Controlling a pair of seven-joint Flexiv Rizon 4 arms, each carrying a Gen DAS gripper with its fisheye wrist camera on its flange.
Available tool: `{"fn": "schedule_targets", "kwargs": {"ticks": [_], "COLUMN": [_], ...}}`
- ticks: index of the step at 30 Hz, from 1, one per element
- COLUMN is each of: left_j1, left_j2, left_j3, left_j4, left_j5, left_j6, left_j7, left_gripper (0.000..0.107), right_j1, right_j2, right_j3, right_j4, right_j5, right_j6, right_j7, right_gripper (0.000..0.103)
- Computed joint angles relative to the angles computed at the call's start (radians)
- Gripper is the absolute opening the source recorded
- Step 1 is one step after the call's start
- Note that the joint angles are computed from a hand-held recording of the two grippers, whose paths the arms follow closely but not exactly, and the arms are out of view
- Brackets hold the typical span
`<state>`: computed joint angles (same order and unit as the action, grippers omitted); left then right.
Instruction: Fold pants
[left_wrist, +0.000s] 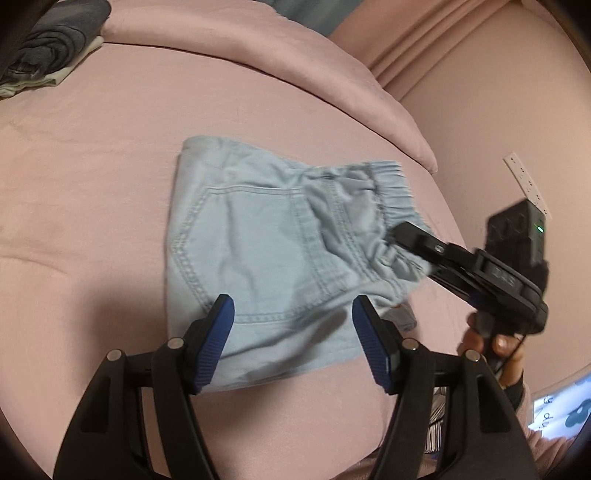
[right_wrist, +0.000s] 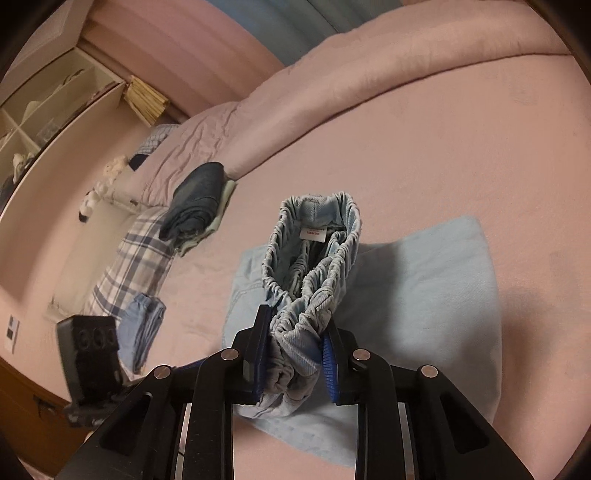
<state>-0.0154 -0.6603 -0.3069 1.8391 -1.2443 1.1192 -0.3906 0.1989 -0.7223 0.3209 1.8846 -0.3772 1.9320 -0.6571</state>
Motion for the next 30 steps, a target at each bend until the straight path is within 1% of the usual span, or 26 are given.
{"fn": "schedule_targets", "kwargs": {"ticks": [5, 10, 12, 16, 19, 20, 23, 30], "left_j1": [-0.015, -0.015, 0.006, 0.003, 0.014, 0.008, 0.028, 0.035], "left_j2": [-0.010, -0.041, -0.027, -0.046, -0.048, -0.068, -0.054, -0.077], "left_j3": [0.007, 0.004, -0.004, -0.005, -0.016, -0.012, -0.030, -0.038], "left_j4": [-0.027, -0.069, -0.047, -0.076, -0.075, -0.103, -0.079, -0.111], "left_j5": [0.032, 0.101, 0.107, 0.160, 0.180, 0.204, 0.211, 0.258], "left_j6": [0.005, 0.005, 0.000, 0.000, 0.003, -0.003, 0.004, -0.007], "left_j7": [-0.051, -0.111, -0.103, -0.150, -0.158, -0.176, -0.163, -0.190], "left_gripper": [0.066, 0.066, 0.066, 0.066, 0.066, 0.066, 0.066, 0.066], "right_j1": [0.031, 0.034, 0.040, 0.036, 0.032, 0.029, 0.031, 0.021], "right_j2": [0.026, 0.034, 0.039, 0.043, 0.046, 0.047, 0.051, 0.053], "right_j3": [-0.040, -0.051, -0.060, -0.064, -0.069, -0.069, -0.078, -0.081], "right_j4": [0.022, 0.032, 0.038, 0.046, 0.056, 0.060, 0.072, 0.092], "right_j5": [0.019, 0.026, 0.033, 0.034, 0.036, 0.036, 0.042, 0.044], "right_j6": [0.024, 0.048, 0.057, 0.077, 0.093, 0.099, 0.113, 0.134], "right_j7": [-0.025, -0.034, -0.036, -0.037, -0.034, -0.032, -0.029, -0.007], "right_gripper": [0.027, 0.027, 0.026, 0.027, 0.026, 0.026, 0.027, 0.027]}}
